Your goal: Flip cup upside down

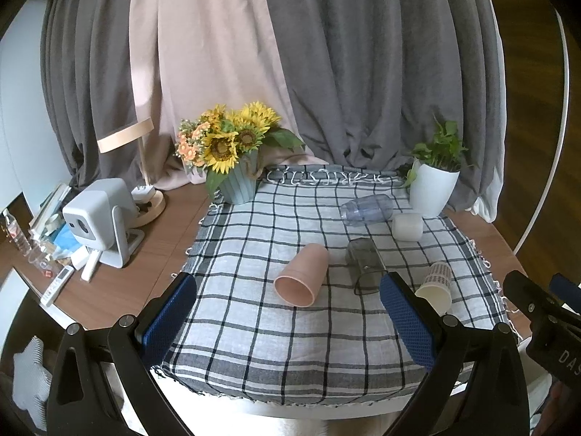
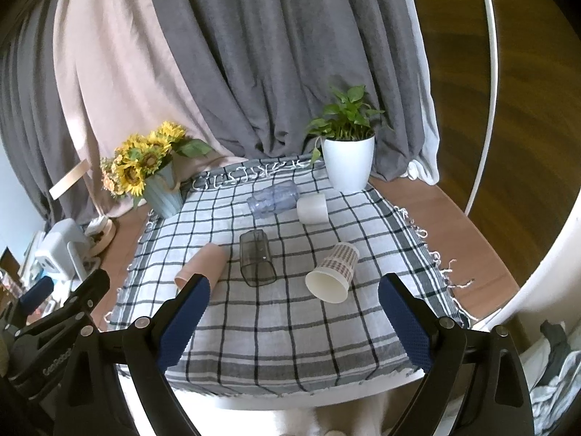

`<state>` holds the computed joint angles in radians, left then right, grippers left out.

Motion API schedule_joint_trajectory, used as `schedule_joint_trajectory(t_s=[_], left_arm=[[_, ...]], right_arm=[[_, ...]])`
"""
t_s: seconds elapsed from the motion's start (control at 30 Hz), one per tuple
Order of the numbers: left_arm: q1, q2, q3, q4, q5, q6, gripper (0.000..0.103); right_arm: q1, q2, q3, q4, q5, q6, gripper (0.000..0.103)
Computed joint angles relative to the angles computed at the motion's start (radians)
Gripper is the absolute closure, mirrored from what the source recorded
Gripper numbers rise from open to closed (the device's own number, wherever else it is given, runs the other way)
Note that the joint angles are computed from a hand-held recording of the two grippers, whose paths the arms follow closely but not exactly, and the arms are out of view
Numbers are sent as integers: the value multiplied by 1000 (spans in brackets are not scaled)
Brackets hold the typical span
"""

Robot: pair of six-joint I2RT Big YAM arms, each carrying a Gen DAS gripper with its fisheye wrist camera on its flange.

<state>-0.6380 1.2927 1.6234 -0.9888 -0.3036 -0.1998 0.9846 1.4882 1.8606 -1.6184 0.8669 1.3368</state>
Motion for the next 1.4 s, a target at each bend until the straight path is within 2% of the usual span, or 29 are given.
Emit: schedule_joint_trajectory(t_s=[0.23,0.3,0.4,0.53,0.67,0.8,0.97,1.1,1.2,1.33,1.4], left_arm=[[-20,26,20,-21,-54,-52,0],[-28,38,27,-32,-74,-74,0],[-33,58,36,-54,-105,-112,0],[-24,108,68,-109,-113,-150,0],[5,168,102,-132,-115,-137,0],[50,241,147,-139,-78,-99,0],[105,357,246,-135,-48,-44,0],[130,462,360,-178,-2,4,0],[142,549,461,-233,29,18,0],[151,638,572,-299,50,24,0],[153,673,616,-330,53,34,0]], right_arm=[[-23,-25,-32,61,-8,-85,6],[-36,-31,-42,80,-21,-112,3],[-63,-47,-70,141,-56,-189,1],[-120,-46,-93,239,-159,-336,1],[-174,24,-40,251,-227,-439,1],[-225,89,9,293,-273,-510,1],[-303,222,137,279,-368,-545,1],[-366,312,215,280,-464,-564,1],[-401,386,287,241,-531,-564,2],[-457,479,365,166,-670,-542,16],[-473,509,385,148,-713,-536,18]])
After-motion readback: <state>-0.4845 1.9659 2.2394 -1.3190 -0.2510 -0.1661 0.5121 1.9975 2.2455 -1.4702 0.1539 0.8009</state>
